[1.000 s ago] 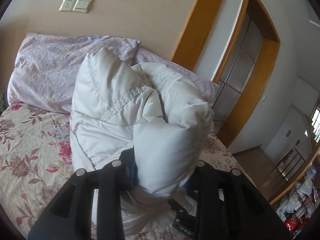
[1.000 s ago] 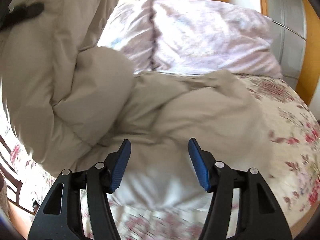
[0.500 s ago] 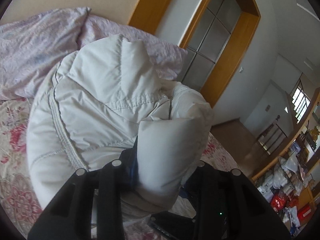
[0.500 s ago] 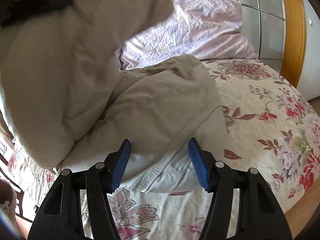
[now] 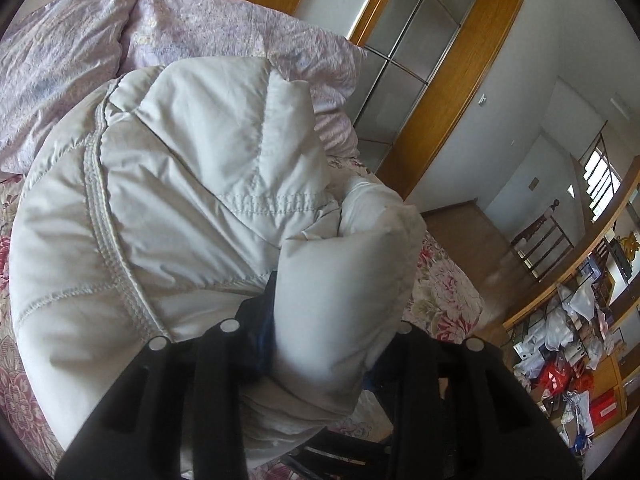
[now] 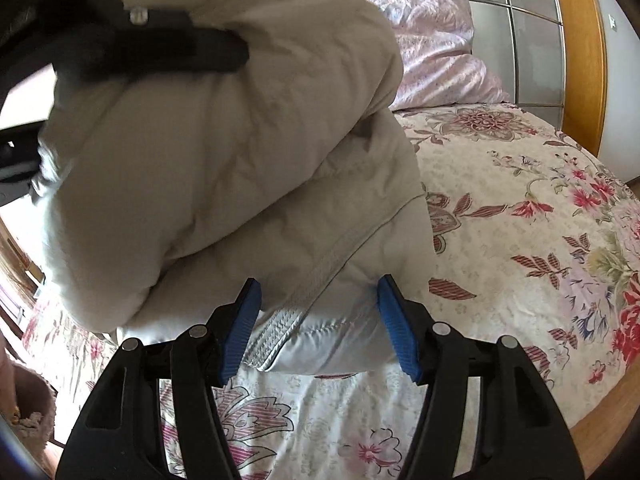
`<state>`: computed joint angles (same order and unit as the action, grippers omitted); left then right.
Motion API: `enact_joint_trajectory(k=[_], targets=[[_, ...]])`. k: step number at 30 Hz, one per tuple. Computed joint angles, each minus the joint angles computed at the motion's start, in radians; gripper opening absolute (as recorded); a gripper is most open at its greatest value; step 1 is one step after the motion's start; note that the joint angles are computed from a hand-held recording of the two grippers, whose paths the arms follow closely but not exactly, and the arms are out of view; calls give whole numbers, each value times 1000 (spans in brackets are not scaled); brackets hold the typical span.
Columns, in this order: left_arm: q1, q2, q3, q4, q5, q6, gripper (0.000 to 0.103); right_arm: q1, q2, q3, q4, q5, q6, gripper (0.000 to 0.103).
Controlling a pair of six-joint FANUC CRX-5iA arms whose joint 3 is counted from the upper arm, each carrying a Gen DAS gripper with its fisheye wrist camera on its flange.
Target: Fold large clothes
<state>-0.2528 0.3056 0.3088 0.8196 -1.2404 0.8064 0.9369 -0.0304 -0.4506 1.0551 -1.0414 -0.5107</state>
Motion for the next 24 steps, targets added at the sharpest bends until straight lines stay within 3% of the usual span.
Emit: enact_joint_trajectory(k=[2, 4, 6, 11, 16, 21, 24], targets=[[6, 5, 3, 25, -33, -11, 48, 4, 7, 5, -2, -6, 1, 65], [12, 21, 18, 59, -80, -16, 68, 6, 8, 5, -2, -7, -7, 65], [19, 30, 28, 91, -119, -16, 76, 7, 5, 1, -1, -5, -16, 65], [60, 3, 3, 186, -161, -48, 78, 11, 7, 8, -15, -12, -12, 65], [115, -32, -26, 241, -127, -78, 83, 13, 8, 12, -22, -15, -15, 65], [146, -68, -47, 124, 40, -49, 81, 13, 10, 14, -27, -17, -12, 66], [153, -73, -57, 51, 92, -27, 78, 11, 8, 11, -29, -15, -8, 67]])
